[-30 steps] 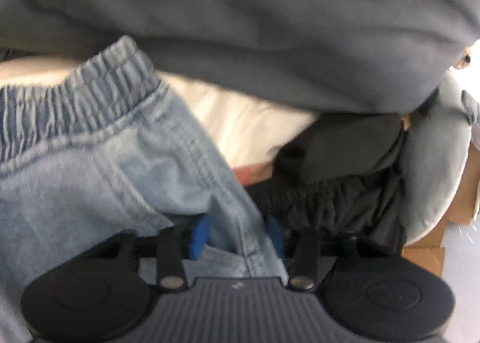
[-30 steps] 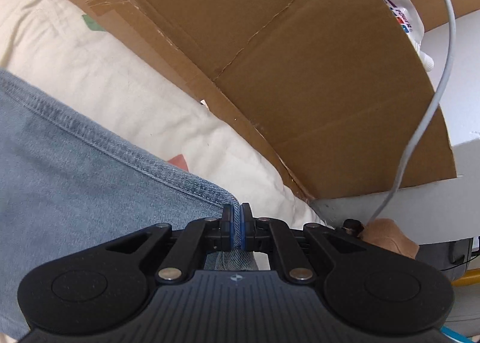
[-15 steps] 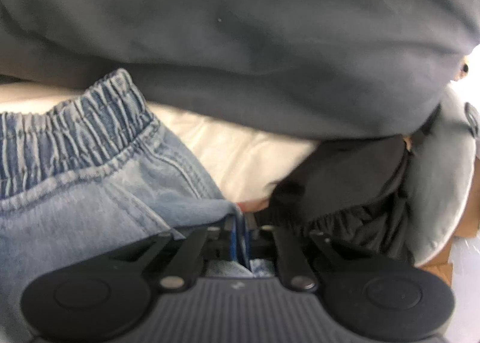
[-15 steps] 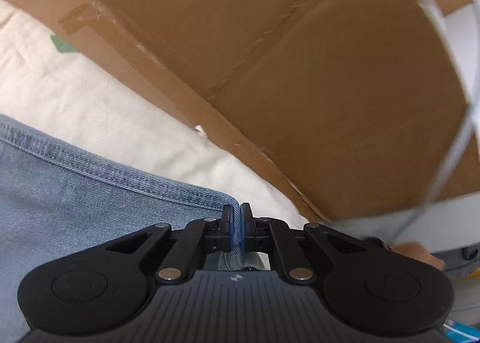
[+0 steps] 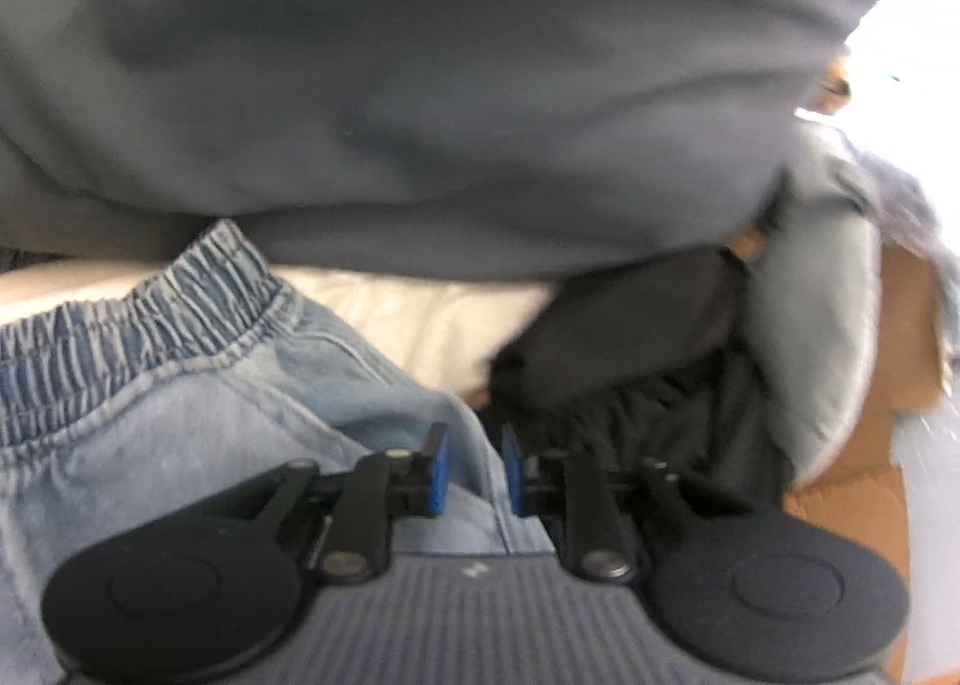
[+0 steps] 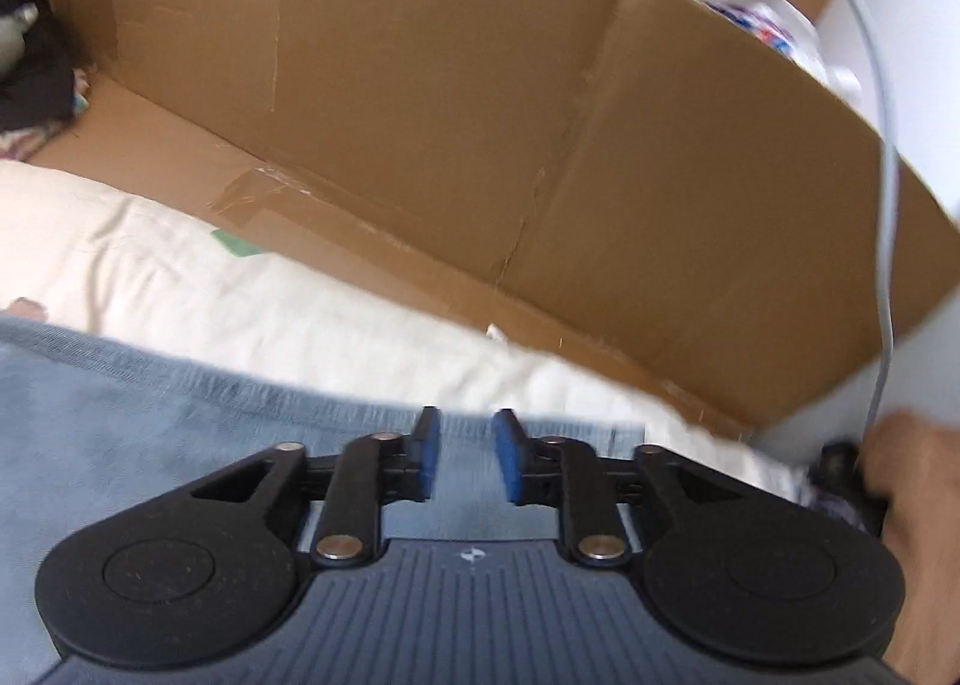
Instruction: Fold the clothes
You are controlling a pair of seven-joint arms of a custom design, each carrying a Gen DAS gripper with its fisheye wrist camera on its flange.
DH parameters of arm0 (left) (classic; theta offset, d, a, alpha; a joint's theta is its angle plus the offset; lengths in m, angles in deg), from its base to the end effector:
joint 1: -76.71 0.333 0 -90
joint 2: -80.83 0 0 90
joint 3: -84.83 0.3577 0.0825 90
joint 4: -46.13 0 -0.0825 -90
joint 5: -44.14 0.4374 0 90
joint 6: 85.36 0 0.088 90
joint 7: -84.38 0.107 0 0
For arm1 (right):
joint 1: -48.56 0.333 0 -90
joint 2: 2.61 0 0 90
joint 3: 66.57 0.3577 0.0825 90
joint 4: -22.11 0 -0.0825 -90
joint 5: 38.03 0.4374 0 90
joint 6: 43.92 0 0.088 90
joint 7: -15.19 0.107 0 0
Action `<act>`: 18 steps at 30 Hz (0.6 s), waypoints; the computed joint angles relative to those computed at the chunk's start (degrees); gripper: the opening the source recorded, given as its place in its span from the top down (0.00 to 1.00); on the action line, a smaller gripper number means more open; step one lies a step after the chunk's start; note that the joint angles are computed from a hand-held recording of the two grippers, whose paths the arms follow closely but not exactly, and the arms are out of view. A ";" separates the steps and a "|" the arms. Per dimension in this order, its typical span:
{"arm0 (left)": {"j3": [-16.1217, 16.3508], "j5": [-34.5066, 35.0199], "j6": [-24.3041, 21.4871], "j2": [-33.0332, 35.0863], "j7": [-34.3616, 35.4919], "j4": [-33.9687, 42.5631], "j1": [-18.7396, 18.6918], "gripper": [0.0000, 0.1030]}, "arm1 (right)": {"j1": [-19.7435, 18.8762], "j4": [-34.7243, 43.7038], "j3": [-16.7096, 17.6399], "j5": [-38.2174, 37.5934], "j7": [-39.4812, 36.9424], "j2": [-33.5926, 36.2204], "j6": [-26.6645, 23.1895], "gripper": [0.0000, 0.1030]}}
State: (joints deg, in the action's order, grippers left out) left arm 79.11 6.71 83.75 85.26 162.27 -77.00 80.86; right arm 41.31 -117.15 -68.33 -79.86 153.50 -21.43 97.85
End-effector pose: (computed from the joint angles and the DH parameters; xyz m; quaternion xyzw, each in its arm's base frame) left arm 0.6363 0.0239 0.4494 -0.8559 0.3544 -0.3697 0.0719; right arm 0.4961 -0.0773 0.4794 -0.4837 0.8160 -0.3134 0.0443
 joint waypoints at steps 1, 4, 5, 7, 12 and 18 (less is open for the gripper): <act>-0.22 -0.29 -0.60 -1.04 1.47 -0.63 0.06 0.81 | 0.01 -1.54 -0.22 0.36 0.42 -1.45 0.70 0.66; 0.66 11.24 -2.29 -3.34 -3.48 -2.76 -0.96 0.79 | -0.76 -5.25 -1.21 1.79 0.10 -4.27 2.08 0.64; 1.03 16.28 -3.23 -4.39 -5.50 -3.58 -1.03 0.77 | -1.58 -5.61 -0.75 1.39 0.90 -4.53 1.39 0.63; 0.88 18.25 -5.04 -6.47 -2.95 -4.44 -1.26 0.77 | -3.30 -6.41 -0.29 0.37 3.43 -5.17 0.47 0.58; -0.26 21.75 -5.14 -5.49 1.15 -3.22 -2.83 0.78 | -7.05 -8.00 -1.44 -0.61 9.61 -6.33 0.66 0.54; -1.32 18.20 -5.25 -4.70 10.59 -2.95 -5.00 0.78 | -8.17 -8.54 -3.23 -0.71 7.48 -4.05 7.55 0.54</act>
